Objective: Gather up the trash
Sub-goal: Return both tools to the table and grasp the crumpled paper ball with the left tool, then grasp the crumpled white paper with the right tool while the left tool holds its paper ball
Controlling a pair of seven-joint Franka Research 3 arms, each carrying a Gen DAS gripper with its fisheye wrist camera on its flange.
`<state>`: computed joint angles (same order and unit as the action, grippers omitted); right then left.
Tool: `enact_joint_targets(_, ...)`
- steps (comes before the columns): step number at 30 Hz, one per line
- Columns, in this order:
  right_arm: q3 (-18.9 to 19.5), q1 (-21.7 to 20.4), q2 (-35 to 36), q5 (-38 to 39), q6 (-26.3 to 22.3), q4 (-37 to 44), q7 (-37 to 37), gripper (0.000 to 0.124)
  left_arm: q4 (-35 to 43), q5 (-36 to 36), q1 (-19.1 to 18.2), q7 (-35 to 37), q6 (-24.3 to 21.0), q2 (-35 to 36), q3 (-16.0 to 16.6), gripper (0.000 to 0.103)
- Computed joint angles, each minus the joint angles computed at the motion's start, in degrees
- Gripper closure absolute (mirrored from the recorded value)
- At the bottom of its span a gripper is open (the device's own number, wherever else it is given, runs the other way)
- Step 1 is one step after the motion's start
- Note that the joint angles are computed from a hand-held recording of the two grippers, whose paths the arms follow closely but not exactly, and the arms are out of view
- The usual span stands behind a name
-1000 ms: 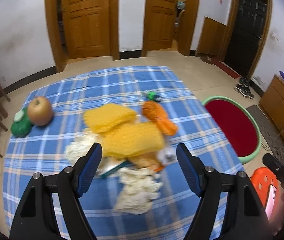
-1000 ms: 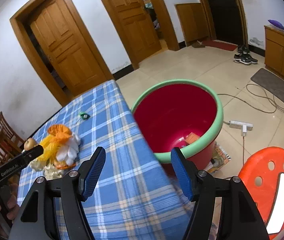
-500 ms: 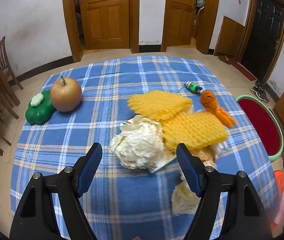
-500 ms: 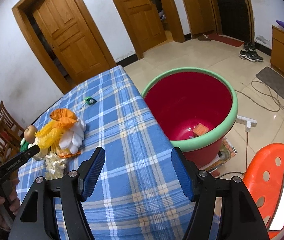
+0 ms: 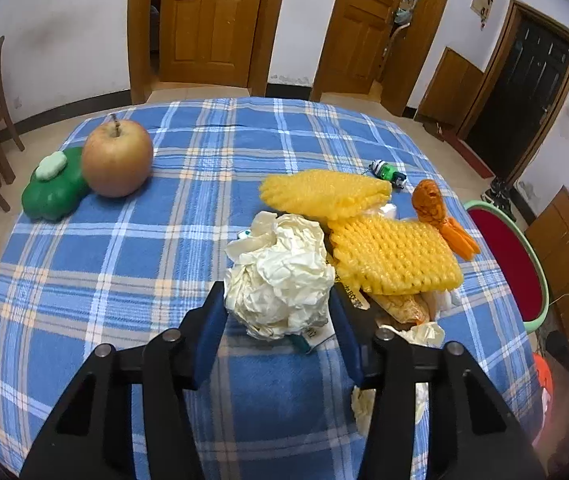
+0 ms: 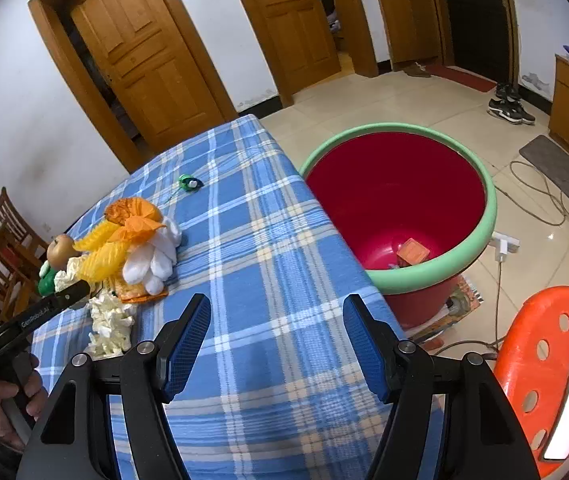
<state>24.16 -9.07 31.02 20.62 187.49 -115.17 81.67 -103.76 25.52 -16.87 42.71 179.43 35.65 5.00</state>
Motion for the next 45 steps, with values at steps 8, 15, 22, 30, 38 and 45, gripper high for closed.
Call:
enact_joint_targets(8,3.79,-2.17,-0.23,-2.39,1.08,-0.91,-1.21,0.054,-8.33,-0.46,-10.48,-4.38,6.61,-4.82,12.13,0.053)
enact_joint_targets(15,6.83,-2.76,0.7,-4.87,-0.42,-0.2,-2.06,0.054,-16.74,-6.11,-21.43,-3.28,10.29,-8.47,23.39,0.053)
enact_joint_targets(22,5.46,2.03,2.7,-2.75,-5.26,4.0,-5.9,0.054,-22.33,-12.52,-26.84,0.3,12.66,-10.08,29.08,0.053)
enact_joint_targets(30,-3.74,13.56,5.06,-0.03,-10.53,11.01,-6.96,0.054,-25.85,-17.85,-23.52,4.67,15.82,-11.11,26.07,0.053)
enact_joint_targets(38,-8.35,18.46,7.36,4.63,-13.23,14.4,-7.22,0.054,-26.48,-22.28,-19.19,9.36,15.88,-11.68,21.47,0.053)
enact_joint_targets(45,-2.01,13.38,9.12,10.22,-10.76,14.22,-13.44,0.057,-26.1,-27.85,-19.61,14.15,15.03,-11.69,20.32,0.053)
